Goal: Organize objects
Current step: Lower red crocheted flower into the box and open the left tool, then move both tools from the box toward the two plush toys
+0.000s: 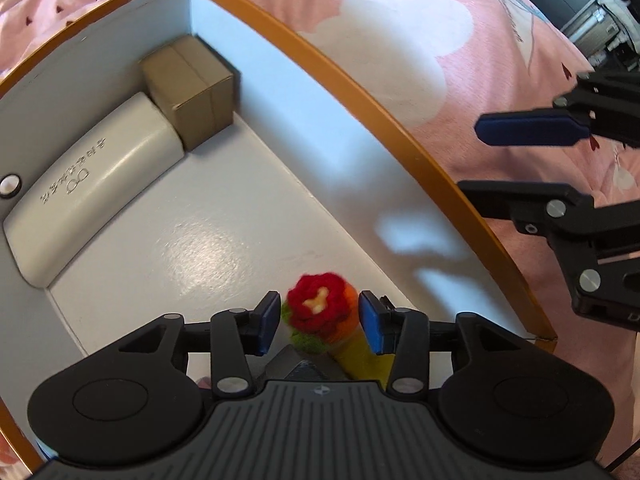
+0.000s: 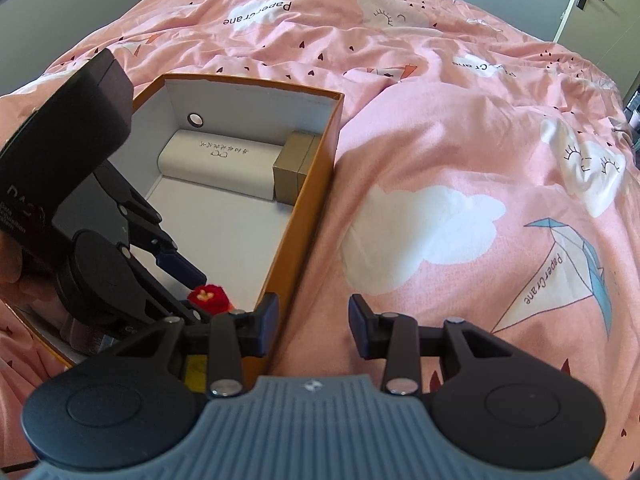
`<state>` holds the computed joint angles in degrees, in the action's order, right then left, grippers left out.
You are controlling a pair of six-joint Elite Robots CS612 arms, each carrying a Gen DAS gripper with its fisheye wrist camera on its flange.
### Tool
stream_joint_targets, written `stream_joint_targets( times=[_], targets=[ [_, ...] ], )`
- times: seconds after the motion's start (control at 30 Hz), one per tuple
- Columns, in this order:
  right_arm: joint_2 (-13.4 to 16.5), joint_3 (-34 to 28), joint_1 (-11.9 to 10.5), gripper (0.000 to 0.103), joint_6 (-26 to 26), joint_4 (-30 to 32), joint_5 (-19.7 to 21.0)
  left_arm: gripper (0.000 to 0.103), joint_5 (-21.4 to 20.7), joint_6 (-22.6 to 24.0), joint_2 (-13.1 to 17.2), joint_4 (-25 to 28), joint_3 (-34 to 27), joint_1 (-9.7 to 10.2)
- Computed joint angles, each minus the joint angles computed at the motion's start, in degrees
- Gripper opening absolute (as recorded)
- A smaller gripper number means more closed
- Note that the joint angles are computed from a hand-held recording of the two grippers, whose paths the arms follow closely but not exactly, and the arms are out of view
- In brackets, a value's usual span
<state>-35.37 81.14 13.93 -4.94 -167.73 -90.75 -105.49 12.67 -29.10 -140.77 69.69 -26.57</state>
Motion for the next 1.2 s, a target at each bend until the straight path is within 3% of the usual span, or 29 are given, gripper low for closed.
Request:
stream_joint_targets(
  times=[0.3,0.6,0.7,0.87,1.0,1.2],
  targets=[
    [-0.15,-0.05,0.33,0.041,0.19,0.46,-1.23,0.053,-1.17,-1.21,-1.39,-4.63,3.21,1.21],
    [-1.51,0.92,1.29,0.043,-0.02,-2.18,-2.86,0.053,-2.6,-2.93,-7.0,-19.11,12.0,2.43],
    [-1.84,0.93,1.92,0.043,-0.48,-3.1,-2.67,0.053,-1.13,-6.22,-7.38,-22.66,11.62,1.6],
    [-1.95,0.58,3.08,0.043,-0.46,-4.94,-0.01,0.053,2.2,-10.54,-8.85,-29.87,14.13,2.82],
    [-1.22,-0.42,4.15,0.048,2.09,-6.65,3.39,0.052,6.54,-14.67,-10.26,-36.98,18.12,3.51],
    [1.5,-3.94,6.48,0.048,7.01,-8.62,7.96,0.052,12.47,-22.27,-10.96,-42.92,22.09,4.88]
  ],
)
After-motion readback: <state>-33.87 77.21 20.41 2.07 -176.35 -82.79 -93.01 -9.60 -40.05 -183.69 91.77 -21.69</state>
